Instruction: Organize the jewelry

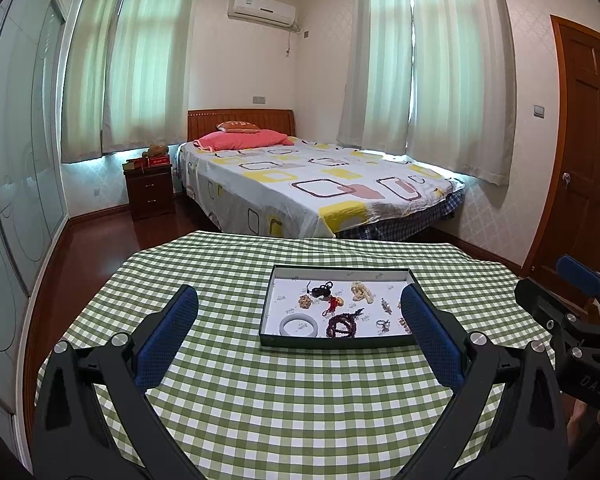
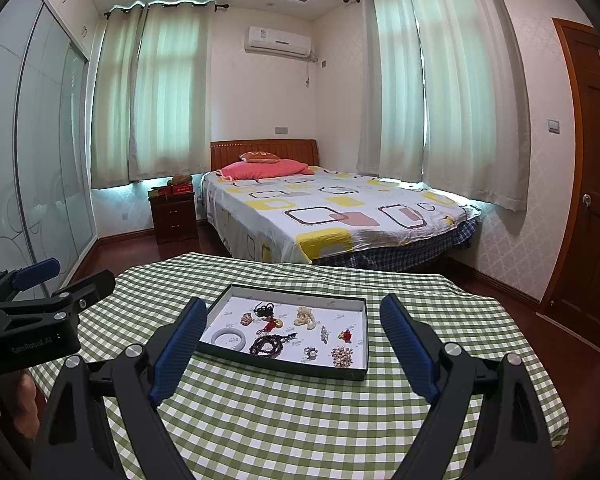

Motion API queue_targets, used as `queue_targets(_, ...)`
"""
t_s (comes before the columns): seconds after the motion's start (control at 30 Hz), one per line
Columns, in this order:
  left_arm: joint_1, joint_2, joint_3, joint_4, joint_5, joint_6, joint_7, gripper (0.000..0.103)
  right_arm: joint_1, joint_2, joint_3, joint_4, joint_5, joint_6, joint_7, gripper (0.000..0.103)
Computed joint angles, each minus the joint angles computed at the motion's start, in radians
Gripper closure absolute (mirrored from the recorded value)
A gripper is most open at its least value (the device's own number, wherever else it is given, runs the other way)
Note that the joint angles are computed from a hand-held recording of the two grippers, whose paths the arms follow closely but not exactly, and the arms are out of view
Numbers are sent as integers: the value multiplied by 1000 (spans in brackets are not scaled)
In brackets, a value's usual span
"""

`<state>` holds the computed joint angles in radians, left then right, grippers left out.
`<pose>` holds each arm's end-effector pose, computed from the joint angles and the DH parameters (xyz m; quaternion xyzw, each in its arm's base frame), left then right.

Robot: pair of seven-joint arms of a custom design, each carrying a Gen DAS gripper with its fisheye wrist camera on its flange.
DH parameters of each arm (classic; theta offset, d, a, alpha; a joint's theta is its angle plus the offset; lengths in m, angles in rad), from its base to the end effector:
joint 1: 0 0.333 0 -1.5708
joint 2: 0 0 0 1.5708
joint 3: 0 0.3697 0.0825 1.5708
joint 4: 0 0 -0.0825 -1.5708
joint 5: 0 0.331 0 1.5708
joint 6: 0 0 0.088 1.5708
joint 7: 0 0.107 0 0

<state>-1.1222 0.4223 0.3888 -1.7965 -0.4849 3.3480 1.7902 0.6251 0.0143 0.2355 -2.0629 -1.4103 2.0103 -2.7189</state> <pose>0.4891 -0.4458 0.5503 -0.4101 0.7296 -0.4881 0.2476 0.3853 0.3571 0.5441 -0.4536 0.6798 -0.4761 0.3247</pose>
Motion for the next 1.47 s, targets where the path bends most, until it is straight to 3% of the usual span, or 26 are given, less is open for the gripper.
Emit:
queue_targets(0.2,6,-3,-5,-3,5,1,-7,4,0,0,0,0,-1,1,3,17)
queue_targets(0.4,-26,4,32,-1,-11,-1,-5,4,2,4,1,4,4,0,0,17)
queue_targets(0.67,-7,2,13,0,3,-2,-16,4,4,7,-1,10,5,1,0,17)
queue_targets(0.83,40,-3,-42,2,11,10,-7,4,3,6,-4,5,4,8,3,17)
queue_targets(0.93,15,7,-13,7,-7,12,5,4,1,6,-5,4,4,13,4,17)
queue_targets(1.17,49,25,-50,31,-14,12,7,4,-8,6,-9,-8,4,35,13,17)
queue_targets(1.27,-31,82,76,78,-33,-33,-26,4,-18,2,-16,-22,1,53,24,17)
queue_targets(1.33,-10,116,81,124,-10,-80,-60,4,-28,2,-22,-30,2,60,30,17)
queue_targets(1.47,44,248,123,300,39,-266,-161,4,-67,-7,-47,-75,1,95,67,17)
